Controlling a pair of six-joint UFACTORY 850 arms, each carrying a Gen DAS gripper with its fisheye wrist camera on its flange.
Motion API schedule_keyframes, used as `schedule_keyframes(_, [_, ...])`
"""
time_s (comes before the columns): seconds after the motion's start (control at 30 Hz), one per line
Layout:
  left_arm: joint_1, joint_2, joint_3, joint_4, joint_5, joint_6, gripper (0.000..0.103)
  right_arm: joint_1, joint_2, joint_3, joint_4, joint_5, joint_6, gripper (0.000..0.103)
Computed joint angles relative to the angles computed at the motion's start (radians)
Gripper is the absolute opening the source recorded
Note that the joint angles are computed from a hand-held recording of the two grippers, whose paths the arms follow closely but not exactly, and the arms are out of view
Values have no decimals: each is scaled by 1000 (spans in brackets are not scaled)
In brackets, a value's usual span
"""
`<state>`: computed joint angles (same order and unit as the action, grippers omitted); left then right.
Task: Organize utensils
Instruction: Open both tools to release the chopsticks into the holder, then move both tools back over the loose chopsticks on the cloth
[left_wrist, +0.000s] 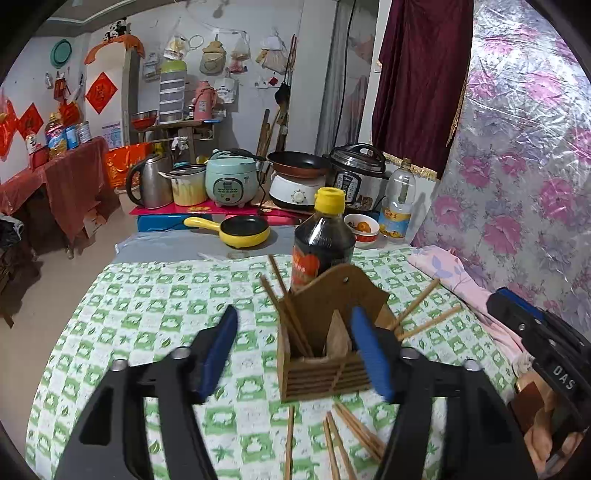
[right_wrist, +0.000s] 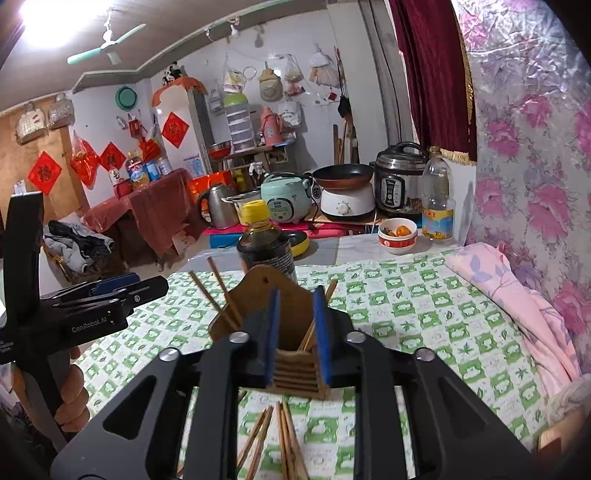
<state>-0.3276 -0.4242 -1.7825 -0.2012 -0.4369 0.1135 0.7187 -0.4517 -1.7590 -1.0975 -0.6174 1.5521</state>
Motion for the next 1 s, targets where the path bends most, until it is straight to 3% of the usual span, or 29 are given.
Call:
schedule_keyframes(0.3, [-13, 168, 257, 197, 107, -170, 96, 67, 116, 188, -111, -43, 163, 56])
schedule_keyframes(0.37, [-12, 198, 311, 238, 126, -222, 97, 73, 138, 229, -119, -34, 193, 71])
schedule_keyframes(0.47, [-10, 219, 373, 280, 119, -276, 97, 87, 156, 285, -107, -31, 198, 81])
schedule_keyframes(0.63, [-11, 220, 460, 372, 88, -352, 97, 92, 151, 355, -38, -41, 169, 88])
schedule_keyframes(0.87, [30, 181, 510, 114, -20, -125, 97, 54, 126, 423, 111, 27, 143, 88])
schedule_keyframes(1.0, [47, 183, 532, 13, -42, -35, 97, 46, 125, 440, 175, 61, 108, 88])
